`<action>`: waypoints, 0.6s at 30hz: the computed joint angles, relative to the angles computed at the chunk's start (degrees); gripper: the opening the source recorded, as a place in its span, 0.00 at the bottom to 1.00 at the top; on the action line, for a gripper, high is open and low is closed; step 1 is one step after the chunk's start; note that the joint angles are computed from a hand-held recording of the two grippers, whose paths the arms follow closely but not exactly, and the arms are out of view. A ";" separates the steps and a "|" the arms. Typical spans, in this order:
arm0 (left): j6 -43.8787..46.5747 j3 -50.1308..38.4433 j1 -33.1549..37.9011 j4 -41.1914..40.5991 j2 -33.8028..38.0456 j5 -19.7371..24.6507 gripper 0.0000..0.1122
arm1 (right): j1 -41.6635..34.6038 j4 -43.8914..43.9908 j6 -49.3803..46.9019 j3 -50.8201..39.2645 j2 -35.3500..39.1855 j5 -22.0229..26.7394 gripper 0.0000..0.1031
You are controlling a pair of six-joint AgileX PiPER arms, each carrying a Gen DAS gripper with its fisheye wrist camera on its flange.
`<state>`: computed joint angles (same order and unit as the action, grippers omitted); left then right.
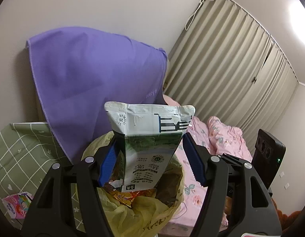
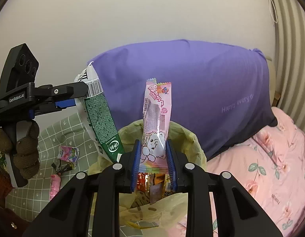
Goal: Collect trash
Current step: 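Carry the milk carton and candy stick to the yellow trash bag and release both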
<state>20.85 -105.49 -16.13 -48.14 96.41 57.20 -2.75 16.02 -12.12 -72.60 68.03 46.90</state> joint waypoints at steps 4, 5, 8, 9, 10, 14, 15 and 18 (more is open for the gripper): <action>-4.08 -4.93 -1.74 5.06 4.42 3.96 0.55 | -1.40 2.67 -1.96 0.84 1.64 -0.35 0.24; -4.27 -5.30 -2.01 5.60 5.15 4.25 0.55 | -1.36 2.60 -2.13 0.77 2.26 -0.40 0.24; -5.01 -6.95 -2.60 6.96 7.75 5.19 0.55 | -1.00 2.01 -1.95 1.18 3.79 -0.69 0.24; -5.41 -7.39 -2.75 7.57 8.52 5.32 0.55 | -0.84 1.82 -1.82 1.47 4.11 -0.92 0.24; -5.92 -7.84 -2.96 8.26 9.18 5.37 0.55 | -0.64 1.68 -1.73 1.85 4.43 -1.22 0.24; -5.40 -7.68 -2.96 8.18 10.44 5.17 0.54 | -0.20 0.82 -0.95 2.80 5.33 -1.87 0.24; -5.32 -8.01 -3.30 8.96 10.72 4.95 0.53 | -0.21 0.78 -0.95 3.08 5.65 -2.10 0.24; -5.63 -9.71 -3.86 9.75 11.92 5.62 0.52 | -0.01 0.15 -0.04 3.55 6.02 -2.54 0.24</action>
<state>15.22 -115.21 -19.99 -38.39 108.33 62.82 -2.76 16.17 -12.16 -69.05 74.05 44.36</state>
